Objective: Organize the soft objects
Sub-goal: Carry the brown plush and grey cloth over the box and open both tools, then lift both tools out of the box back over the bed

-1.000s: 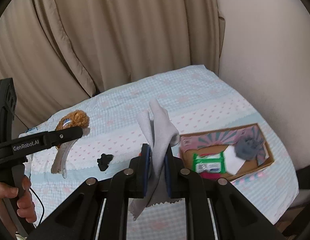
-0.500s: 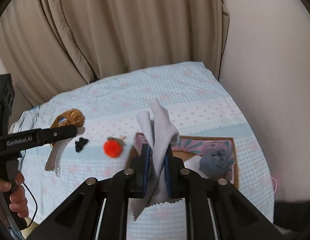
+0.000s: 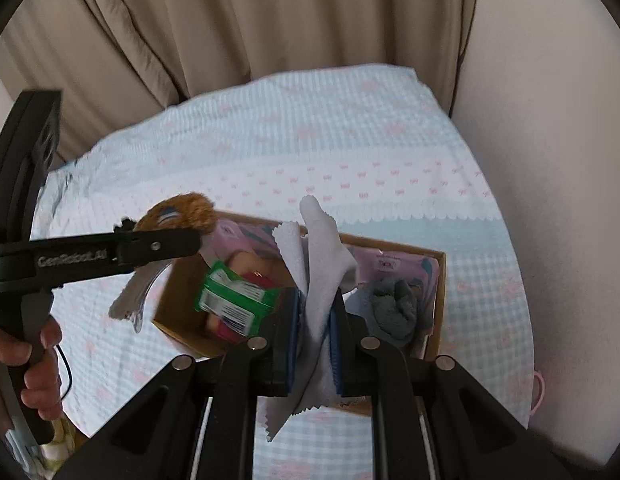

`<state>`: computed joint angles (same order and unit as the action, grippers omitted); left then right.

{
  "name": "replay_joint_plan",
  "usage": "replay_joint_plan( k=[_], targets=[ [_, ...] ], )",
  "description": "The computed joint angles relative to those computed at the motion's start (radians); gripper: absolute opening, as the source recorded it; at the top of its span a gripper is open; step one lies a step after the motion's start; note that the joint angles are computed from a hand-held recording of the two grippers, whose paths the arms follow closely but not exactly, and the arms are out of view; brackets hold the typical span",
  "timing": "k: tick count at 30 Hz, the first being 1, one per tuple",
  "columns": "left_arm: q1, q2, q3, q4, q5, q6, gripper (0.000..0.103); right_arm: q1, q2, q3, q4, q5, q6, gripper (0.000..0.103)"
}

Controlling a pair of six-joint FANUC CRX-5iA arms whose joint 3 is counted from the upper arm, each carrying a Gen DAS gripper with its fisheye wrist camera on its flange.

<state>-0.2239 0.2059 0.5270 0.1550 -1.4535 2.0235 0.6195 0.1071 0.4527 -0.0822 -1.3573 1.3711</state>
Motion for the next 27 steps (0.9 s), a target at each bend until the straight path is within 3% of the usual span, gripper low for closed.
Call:
replay_joint_plan(
  k=[13, 16, 17, 18, 20, 21, 22, 27],
  targets=[
    [-0.034, 0.192, 0.189, -0.059, -0.163, -0.059, 0.043, -0.038, 0.105, 0.036, -0.063, -0.101, 0.162, 0.013],
    [-0.041, 0.213, 0.23, -0.079, -0.2, -0.09, 0.069, -0.042, 0.13, 0.061, -0.078, -0.148, 0.182, 0.013],
    [-0.043, 0.217, 0.238, -0.081, -0.205, -0.098, 0.091, -0.037, 0.135, 0.063, -0.068, -0.158, 0.183, 0.013],
    [-0.044, 0.216, 0.24, -0.087, -0.205, -0.105, 0.103, -0.027, 0.135, 0.053, -0.046, -0.157, 0.183, 0.017],
    [-0.049, 0.22, 0.255, -0.104, -0.217, -0.114, 0.103, -0.017, 0.127, 0.034, -0.026, -0.149, 0.19, 0.047],
    [-0.05, 0.228, 0.269, -0.11, -0.233, -0.115, 0.103, -0.021, 0.121, 0.029, -0.038, -0.147, 0.195, 0.084],
    [-0.05, 0.237, 0.281, -0.115, -0.248, -0.115, 0.103, -0.031, 0.116, 0.029, -0.064, -0.148, 0.197, 0.103],
    [-0.046, 0.235, 0.281, -0.112, -0.258, -0.111, 0.103, -0.037, 0.1, 0.013, -0.076, -0.138, 0.182, 0.103]
  ],
)
